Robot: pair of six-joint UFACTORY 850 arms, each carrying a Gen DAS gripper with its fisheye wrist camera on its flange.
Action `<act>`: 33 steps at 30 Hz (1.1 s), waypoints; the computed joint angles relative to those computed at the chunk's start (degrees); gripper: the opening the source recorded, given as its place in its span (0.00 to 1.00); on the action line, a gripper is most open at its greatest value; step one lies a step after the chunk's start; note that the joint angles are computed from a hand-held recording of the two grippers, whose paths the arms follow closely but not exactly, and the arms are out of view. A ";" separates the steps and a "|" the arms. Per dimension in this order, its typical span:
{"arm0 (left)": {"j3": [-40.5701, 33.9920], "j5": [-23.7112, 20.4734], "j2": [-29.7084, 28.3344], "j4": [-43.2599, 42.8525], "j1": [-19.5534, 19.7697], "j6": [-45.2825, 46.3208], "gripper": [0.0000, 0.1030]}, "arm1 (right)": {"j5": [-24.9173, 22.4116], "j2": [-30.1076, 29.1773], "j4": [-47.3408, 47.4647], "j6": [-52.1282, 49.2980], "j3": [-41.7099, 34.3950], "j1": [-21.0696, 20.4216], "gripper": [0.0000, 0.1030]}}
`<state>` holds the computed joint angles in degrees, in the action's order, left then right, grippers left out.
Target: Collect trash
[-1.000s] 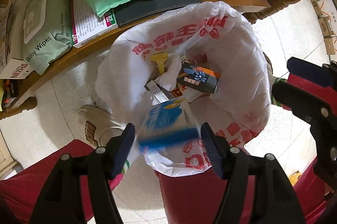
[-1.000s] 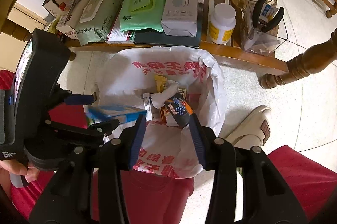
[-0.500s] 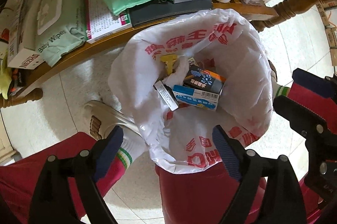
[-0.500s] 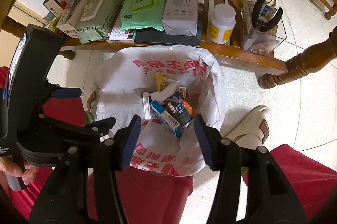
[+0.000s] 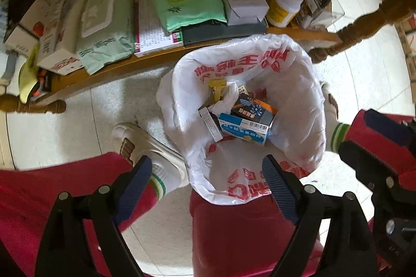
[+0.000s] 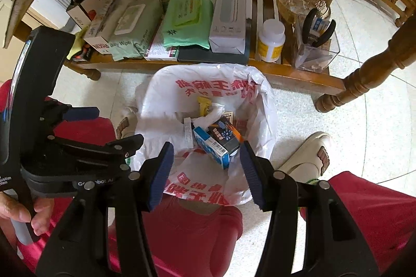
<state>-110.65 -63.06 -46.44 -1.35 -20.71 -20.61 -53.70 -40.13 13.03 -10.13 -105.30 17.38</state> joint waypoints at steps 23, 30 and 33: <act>7.60 13.29 19.50 24.42 -6.26 -24.27 0.87 | 23.77 22.40 -9.18 10.41 12.88 1.37 0.93; 5.24 12.48 22.46 39.38 -9.38 -33.38 0.92 | 30.35 27.62 -13.63 16.60 14.17 1.08 0.93; 3.82 11.19 23.15 42.98 -10.45 -35.94 0.92 | 32.71 29.66 -21.61 24.01 14.68 1.73 0.93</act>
